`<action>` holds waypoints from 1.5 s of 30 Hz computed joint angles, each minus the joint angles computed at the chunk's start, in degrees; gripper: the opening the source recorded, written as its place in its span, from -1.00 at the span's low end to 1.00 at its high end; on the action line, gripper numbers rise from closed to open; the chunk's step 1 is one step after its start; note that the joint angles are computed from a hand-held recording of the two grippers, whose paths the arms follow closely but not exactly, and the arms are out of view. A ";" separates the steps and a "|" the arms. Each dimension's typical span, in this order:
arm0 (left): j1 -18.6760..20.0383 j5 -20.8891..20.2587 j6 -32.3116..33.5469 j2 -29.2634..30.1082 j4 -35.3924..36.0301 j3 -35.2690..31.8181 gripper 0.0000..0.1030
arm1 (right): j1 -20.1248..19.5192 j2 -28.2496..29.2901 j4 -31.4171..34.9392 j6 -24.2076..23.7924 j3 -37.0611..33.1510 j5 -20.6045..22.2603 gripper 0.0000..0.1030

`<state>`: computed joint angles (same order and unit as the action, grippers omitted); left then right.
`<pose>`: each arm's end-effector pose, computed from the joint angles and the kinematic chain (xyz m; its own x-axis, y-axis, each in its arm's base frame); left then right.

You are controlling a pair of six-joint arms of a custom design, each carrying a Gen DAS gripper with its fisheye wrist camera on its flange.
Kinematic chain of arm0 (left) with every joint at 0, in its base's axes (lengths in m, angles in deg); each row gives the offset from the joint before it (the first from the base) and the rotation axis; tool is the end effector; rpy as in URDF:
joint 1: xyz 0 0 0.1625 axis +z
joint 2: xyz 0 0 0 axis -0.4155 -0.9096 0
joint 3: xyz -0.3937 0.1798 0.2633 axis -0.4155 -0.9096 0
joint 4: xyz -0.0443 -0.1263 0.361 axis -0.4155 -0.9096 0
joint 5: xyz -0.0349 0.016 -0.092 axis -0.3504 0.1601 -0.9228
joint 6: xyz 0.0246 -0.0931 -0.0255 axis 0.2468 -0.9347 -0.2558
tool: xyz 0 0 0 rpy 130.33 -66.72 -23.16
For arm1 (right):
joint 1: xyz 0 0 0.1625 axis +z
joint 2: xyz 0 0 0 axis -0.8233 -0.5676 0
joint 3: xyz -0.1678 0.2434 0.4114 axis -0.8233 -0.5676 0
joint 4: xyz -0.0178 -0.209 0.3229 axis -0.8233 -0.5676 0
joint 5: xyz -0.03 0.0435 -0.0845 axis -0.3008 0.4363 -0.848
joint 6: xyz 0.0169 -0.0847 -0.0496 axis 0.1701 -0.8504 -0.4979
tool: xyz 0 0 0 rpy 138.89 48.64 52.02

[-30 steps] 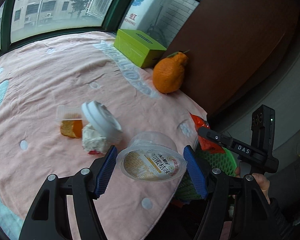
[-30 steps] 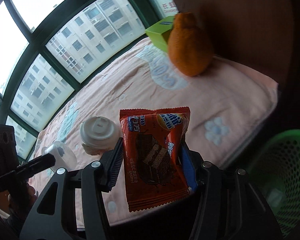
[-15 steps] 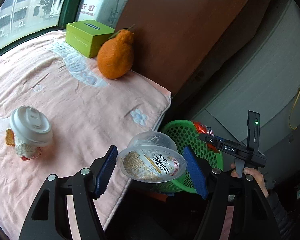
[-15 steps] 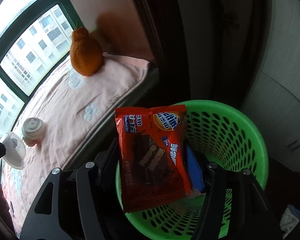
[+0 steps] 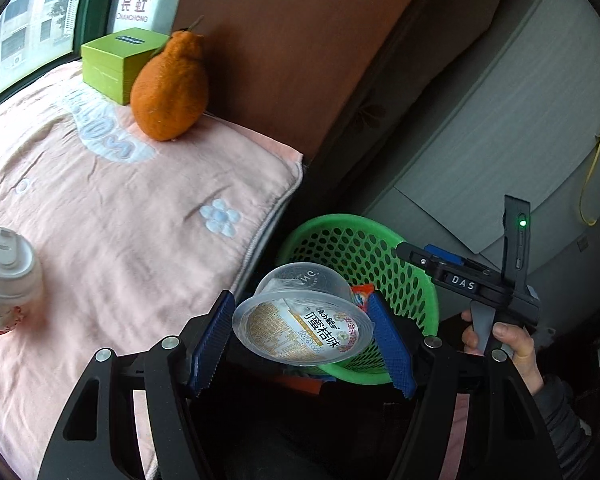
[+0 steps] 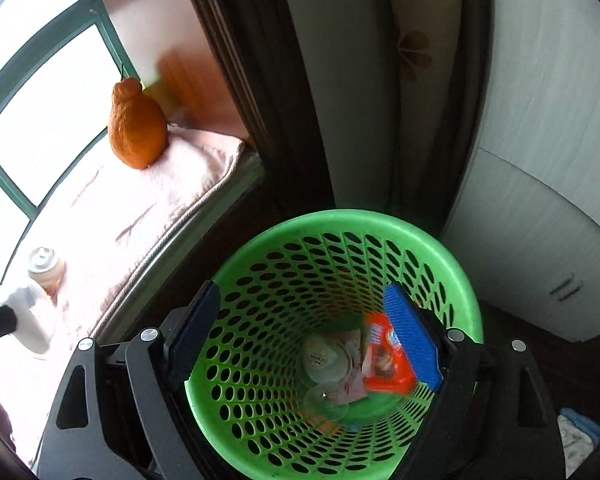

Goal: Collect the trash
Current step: 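Carry the wrapper and container to the basket and open both tools over it, then move both open tools back over the remaining trash on the blanket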

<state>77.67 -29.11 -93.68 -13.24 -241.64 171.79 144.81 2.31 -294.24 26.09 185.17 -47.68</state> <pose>-0.2427 -0.6003 0.1229 -0.8517 0.4328 -0.2955 0.5123 0.8064 -0.2954 0.0811 -0.5635 0.2372 -0.8218 0.0883 0.5629 -0.3205 0.7451 -0.5849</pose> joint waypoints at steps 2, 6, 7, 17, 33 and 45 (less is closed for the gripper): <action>-0.28 -0.53 0.19 0.94 0.46 -0.69 0.27 | 0.02 -0.55 -1.07 -0.22 0.59 0.49 0.62; -0.88 -1.31 1.13 3.05 1.37 -2.22 0.27 | 0.13 -2.50 -4.07 -0.90 2.86 1.70 0.62; -1.01 -1.51 1.15 3.56 1.76 -2.60 0.27 | 0.19 -2.96 -4.92 -0.95 3.40 1.97 0.63; -2.31 -2.25 1.36 9.14 5.91 -7.01 0.28 | -0.71 -7.19 -10.29 0.16 8.34 4.76 0.64; -3.19 -3.34 -0.15 13.47 10.50 -9.93 0.31 | -2.86 -8.76 -12.42 2.85 11.55 7.58 0.64; -2.73 -4.41 -0.22 12.54 9.26 -8.76 0.39 | -1.64 -8.51 -13.81 2.66 12.19 7.47 0.64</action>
<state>74.94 -33.52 -93.90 -0.70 -232.38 163.03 143.16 -6.20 -308.05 28.74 197.36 -40.21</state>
